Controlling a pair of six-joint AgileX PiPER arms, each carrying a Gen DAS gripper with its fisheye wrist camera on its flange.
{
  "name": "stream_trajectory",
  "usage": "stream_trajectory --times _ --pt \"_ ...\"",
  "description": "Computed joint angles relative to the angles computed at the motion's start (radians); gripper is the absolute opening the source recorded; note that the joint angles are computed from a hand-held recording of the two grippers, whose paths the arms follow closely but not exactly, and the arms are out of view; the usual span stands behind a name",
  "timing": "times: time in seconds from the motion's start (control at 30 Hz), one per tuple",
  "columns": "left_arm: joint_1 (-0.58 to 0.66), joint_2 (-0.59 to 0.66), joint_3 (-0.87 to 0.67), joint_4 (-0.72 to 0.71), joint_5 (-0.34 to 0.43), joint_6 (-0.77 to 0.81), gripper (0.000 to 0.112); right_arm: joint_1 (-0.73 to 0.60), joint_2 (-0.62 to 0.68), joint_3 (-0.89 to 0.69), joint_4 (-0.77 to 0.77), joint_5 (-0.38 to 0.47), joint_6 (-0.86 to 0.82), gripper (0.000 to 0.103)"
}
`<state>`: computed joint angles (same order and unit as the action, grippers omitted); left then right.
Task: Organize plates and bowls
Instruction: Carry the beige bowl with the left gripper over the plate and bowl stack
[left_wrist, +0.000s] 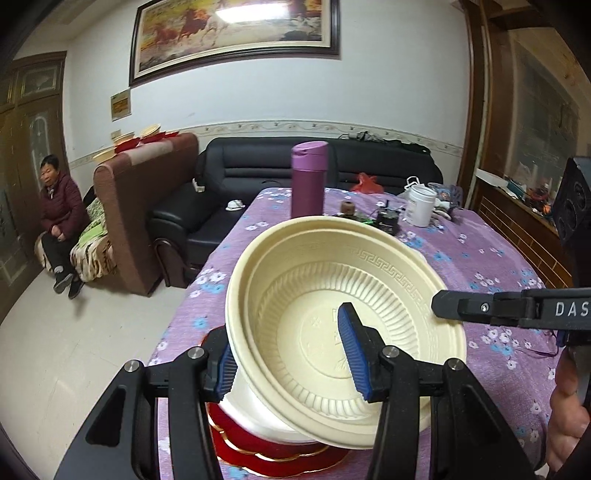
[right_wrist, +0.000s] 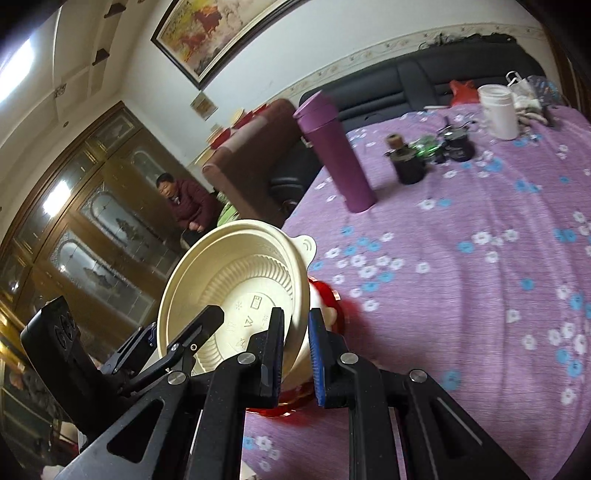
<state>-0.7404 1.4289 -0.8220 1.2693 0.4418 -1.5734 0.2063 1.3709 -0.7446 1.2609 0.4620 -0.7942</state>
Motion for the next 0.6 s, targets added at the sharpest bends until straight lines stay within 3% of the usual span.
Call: stream_trajectory --times 0.27,0.6 --pt "0.125 0.034 0.030 -0.055 -0.116 0.059 0.048 0.087 0.131 -0.070 -0.033 -0.038 0.072 0.016" --pt "0.178 0.105 0.021 -0.063 -0.163 0.065 0.048 0.112 0.219 -0.100 -0.069 -0.067 0.107 0.016"
